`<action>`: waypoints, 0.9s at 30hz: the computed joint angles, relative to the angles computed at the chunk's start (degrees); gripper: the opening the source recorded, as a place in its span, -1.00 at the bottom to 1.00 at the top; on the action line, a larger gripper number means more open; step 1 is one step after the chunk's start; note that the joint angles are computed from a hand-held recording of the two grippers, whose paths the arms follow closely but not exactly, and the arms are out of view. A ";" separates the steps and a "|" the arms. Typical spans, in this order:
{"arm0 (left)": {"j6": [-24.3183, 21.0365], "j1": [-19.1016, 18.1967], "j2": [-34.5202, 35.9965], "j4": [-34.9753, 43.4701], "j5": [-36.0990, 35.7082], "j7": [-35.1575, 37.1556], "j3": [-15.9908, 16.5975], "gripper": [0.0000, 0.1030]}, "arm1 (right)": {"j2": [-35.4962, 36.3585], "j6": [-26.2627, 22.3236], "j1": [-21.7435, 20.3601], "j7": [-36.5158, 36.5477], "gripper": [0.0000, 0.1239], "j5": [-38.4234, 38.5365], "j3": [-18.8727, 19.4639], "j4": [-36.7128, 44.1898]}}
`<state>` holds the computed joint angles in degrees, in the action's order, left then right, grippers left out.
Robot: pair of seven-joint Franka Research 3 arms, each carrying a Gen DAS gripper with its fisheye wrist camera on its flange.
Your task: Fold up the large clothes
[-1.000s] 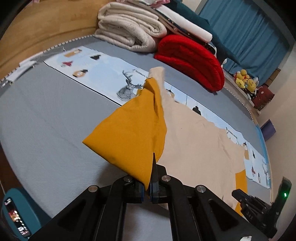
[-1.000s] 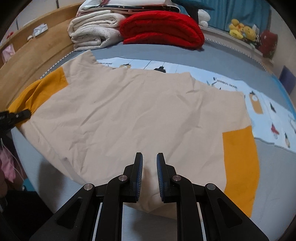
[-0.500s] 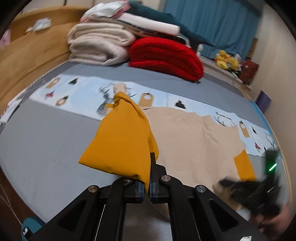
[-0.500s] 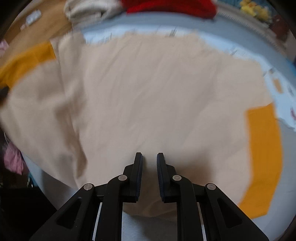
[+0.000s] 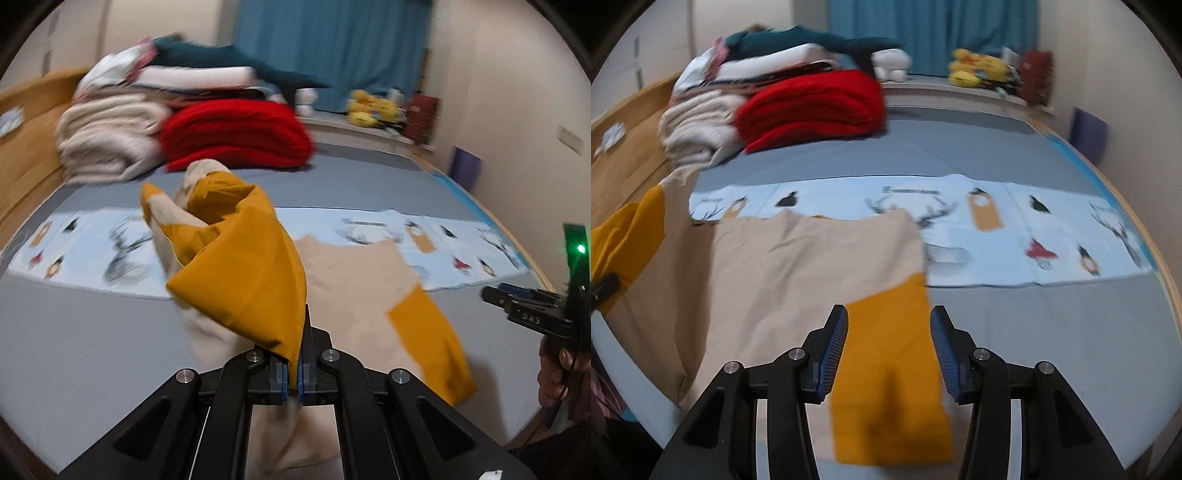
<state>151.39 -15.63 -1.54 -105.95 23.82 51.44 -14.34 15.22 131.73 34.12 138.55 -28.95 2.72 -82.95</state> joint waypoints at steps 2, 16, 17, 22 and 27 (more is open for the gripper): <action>-0.19 -1.57 2.73 2.94 2.12 1.26 -1.48 -0.98 | -3.47 0.87 -0.95 0.06 -0.23 1.14 0.11 -4.56; -12.14 -0.39 12.21 14.12 -43.16 34.47 -6.47 -0.37 | -11.93 10.97 -8.50 -8.36 -0.17 13.83 4.44 -17.59; -11.49 -0.32 11.37 13.24 -43.71 33.10 -5.56 -0.35 | -11.38 11.43 -8.55 -9.66 -0.13 15.64 4.58 -17.20; -13.67 -1.42 7.89 9.79 -28.95 15.56 -0.42 -0.35 | -4.55 8.91 -8.13 -21.84 0.02 33.15 6.52 -10.51; -21.19 -1.10 7.03 9.58 -20.32 9.10 0.39 -0.35 | 5.25 -9.27 -3.60 -17.04 0.02 29.29 3.93 2.39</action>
